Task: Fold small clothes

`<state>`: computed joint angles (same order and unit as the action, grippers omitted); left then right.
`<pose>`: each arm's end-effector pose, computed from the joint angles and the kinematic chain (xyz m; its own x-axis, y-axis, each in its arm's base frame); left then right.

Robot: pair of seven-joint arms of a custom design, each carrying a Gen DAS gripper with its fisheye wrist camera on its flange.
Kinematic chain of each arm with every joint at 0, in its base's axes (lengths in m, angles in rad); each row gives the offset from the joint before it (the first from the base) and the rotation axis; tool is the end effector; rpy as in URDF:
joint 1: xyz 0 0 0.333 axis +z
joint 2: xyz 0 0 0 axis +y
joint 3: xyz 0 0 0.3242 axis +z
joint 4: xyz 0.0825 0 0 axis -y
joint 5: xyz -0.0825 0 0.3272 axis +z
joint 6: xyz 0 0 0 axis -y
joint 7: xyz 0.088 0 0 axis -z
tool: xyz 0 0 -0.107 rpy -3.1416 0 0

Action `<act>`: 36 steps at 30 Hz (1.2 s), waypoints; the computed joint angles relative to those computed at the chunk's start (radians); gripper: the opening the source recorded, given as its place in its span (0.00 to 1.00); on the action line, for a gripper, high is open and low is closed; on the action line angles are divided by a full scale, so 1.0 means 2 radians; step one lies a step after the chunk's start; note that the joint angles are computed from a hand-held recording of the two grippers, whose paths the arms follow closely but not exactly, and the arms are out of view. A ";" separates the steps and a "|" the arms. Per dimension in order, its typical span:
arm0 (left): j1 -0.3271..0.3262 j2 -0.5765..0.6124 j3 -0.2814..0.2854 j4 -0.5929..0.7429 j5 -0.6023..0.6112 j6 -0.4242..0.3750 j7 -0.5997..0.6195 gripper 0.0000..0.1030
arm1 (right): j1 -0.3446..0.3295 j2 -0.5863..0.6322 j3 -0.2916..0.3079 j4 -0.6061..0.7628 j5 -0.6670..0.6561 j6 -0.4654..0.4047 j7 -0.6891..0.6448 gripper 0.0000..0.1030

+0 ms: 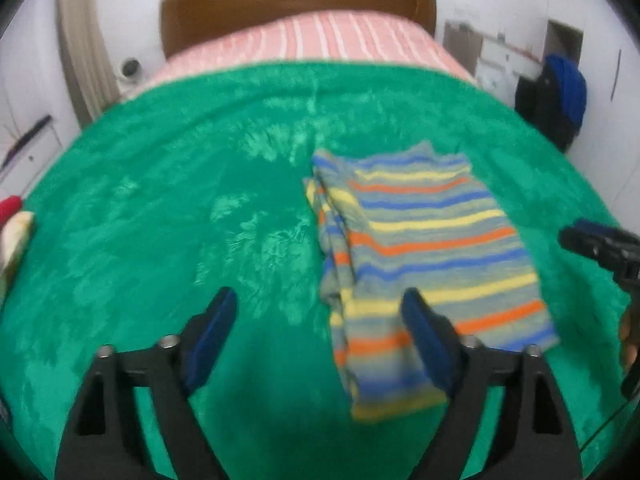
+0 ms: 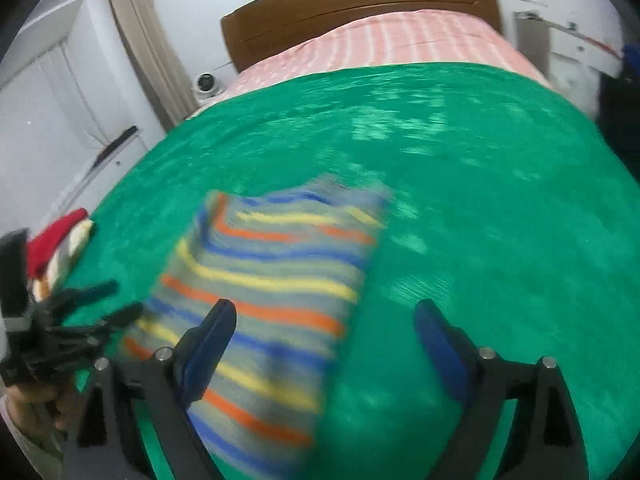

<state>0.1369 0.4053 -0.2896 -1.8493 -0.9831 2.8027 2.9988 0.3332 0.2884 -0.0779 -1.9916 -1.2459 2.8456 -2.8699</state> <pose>0.6267 -0.0346 0.3984 -0.6135 -0.7896 -0.0122 -0.5423 0.4325 -0.7204 0.5489 0.1986 0.3987 -0.3487 -0.9120 -0.2162 -0.6021 0.3947 -0.6940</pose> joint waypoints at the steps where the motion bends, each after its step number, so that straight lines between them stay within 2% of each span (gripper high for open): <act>1: 0.018 -0.013 -0.027 -0.015 -0.059 0.021 0.048 0.96 | 0.017 -0.027 -0.003 -0.027 -0.031 -0.021 0.030 0.88; 2: 0.041 -0.033 -0.050 -0.033 -0.140 0.031 0.114 0.99 | 0.019 -0.045 0.001 -0.042 -0.050 -0.036 0.042 0.88; 4: 0.062 -0.075 -0.064 -0.063 -0.247 0.030 0.194 1.00 | 0.038 -0.093 0.023 -0.081 -0.090 -0.106 0.072 0.90; 6: 0.055 -0.103 -0.052 -0.082 -0.271 0.022 0.193 1.00 | 0.052 -0.132 0.053 -0.107 -0.105 -0.180 0.086 1.00; 7: 0.053 -0.123 -0.045 -0.099 -0.269 0.015 0.186 1.00 | 0.060 -0.151 0.071 -0.121 -0.116 -0.217 0.105 1.00; 9: 0.048 -0.154 -0.030 -0.121 -0.266 -0.001 0.178 1.00 | 0.065 -0.170 0.102 -0.136 -0.115 -0.262 0.127 1.00; 13: 0.038 -0.206 0.003 -0.159 -0.289 -0.029 0.184 1.00 | 0.060 -0.185 0.121 -0.149 -0.064 -0.237 0.104 1.00; 17: 0.025 -0.244 0.038 -0.192 -0.263 -0.055 0.147 1.00 | 0.064 -0.192 0.139 -0.155 -0.066 -0.252 0.118 1.00; 21: -0.002 -0.256 0.057 -0.206 -0.275 -0.028 0.157 1.00 | 0.069 -0.194 0.146 -0.151 -0.074 -0.254 0.135 1.00; 25: -0.029 -0.269 0.075 -0.217 -0.279 -0.007 0.169 1.00 | 0.071 -0.203 0.147 -0.154 -0.086 -0.233 0.151 1.00; 31: -0.052 -0.297 0.115 -0.238 -0.289 -0.035 0.186 1.00 | 0.073 -0.203 0.149 -0.145 -0.073 -0.226 0.136 1.00; 36: -0.050 -0.314 0.127 -0.253 -0.320 -0.043 0.223 1.00 | 0.083 -0.205 0.162 -0.141 -0.039 -0.271 0.109 1.00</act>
<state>0.0363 -0.2237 -0.0361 -2.3543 -1.6238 2.7168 3.4450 0.4993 -0.1224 0.2461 -2.2744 -1.3233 2.3029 -2.6510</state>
